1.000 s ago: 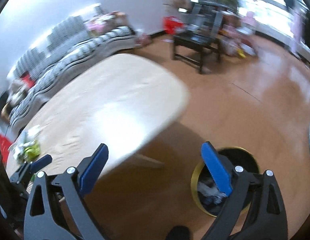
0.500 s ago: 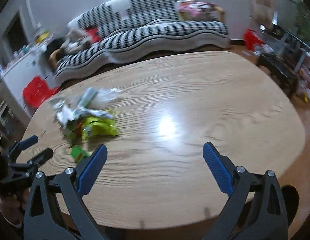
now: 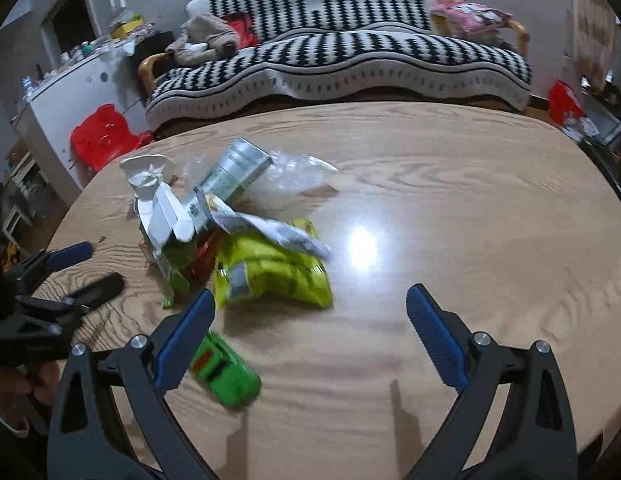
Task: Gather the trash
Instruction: 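Move both grippers back to the green snack packets on the table, then grasp white box with left gripper while right grasps green-white wrapper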
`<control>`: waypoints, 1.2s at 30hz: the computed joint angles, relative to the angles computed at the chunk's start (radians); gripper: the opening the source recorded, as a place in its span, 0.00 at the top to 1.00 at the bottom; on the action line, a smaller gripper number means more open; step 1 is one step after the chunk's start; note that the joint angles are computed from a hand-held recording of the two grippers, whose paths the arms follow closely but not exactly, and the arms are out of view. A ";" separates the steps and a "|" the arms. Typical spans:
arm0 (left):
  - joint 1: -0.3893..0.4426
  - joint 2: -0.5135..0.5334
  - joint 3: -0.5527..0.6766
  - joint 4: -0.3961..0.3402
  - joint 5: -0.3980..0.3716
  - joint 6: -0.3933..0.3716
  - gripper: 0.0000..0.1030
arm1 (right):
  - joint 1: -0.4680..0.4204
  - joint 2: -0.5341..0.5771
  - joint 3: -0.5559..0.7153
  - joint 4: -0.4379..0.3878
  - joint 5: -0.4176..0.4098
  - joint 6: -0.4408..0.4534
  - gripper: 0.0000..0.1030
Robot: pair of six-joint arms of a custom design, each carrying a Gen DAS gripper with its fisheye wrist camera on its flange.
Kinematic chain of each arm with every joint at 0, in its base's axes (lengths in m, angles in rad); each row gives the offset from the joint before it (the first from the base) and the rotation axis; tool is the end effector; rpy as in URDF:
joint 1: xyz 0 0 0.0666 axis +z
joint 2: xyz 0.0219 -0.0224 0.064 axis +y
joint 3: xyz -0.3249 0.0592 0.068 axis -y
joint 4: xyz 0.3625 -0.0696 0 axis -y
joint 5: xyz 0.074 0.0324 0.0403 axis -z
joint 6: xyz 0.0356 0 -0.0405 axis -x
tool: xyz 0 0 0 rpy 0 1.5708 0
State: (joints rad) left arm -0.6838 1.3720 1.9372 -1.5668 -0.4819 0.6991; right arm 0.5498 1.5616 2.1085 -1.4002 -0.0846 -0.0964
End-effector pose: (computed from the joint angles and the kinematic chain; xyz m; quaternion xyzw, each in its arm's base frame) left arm 0.3103 -0.2322 0.5677 -0.0741 0.9315 0.0026 0.3561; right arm 0.3980 0.2470 0.5620 -0.2247 0.9082 0.1489 0.3201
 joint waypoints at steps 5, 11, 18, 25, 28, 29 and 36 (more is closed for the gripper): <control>0.023 0.063 0.040 0.035 0.001 -0.089 0.06 | -0.025 0.080 0.064 0.019 -0.101 0.049 0.10; 0.046 0.128 0.081 0.048 0.001 -0.158 0.06 | -0.038 0.186 0.165 -0.005 -0.156 0.126 0.12; 0.080 0.117 0.051 0.087 0.030 -0.146 0.06 | -0.061 0.253 0.252 -0.054 -0.322 0.142 0.54; 0.055 0.086 0.059 0.089 0.025 -0.144 0.43 | -0.042 0.187 0.200 -0.029 -0.310 0.156 0.91; 0.044 0.084 0.078 0.065 0.016 -0.110 0.64 | -0.031 0.147 0.155 -0.002 -0.281 0.140 0.91; 0.041 0.085 0.088 0.054 0.017 -0.096 0.67 | -0.030 0.133 0.143 0.003 -0.275 0.133 0.91; 0.007 0.088 0.127 -0.022 -0.015 -0.027 0.81 | -0.032 0.050 0.064 0.018 -0.252 0.109 0.91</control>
State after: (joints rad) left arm -0.6764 1.4598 2.0640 -1.5885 -0.4970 0.6725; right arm 0.5175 1.6117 2.1721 -1.3827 -0.3369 0.0122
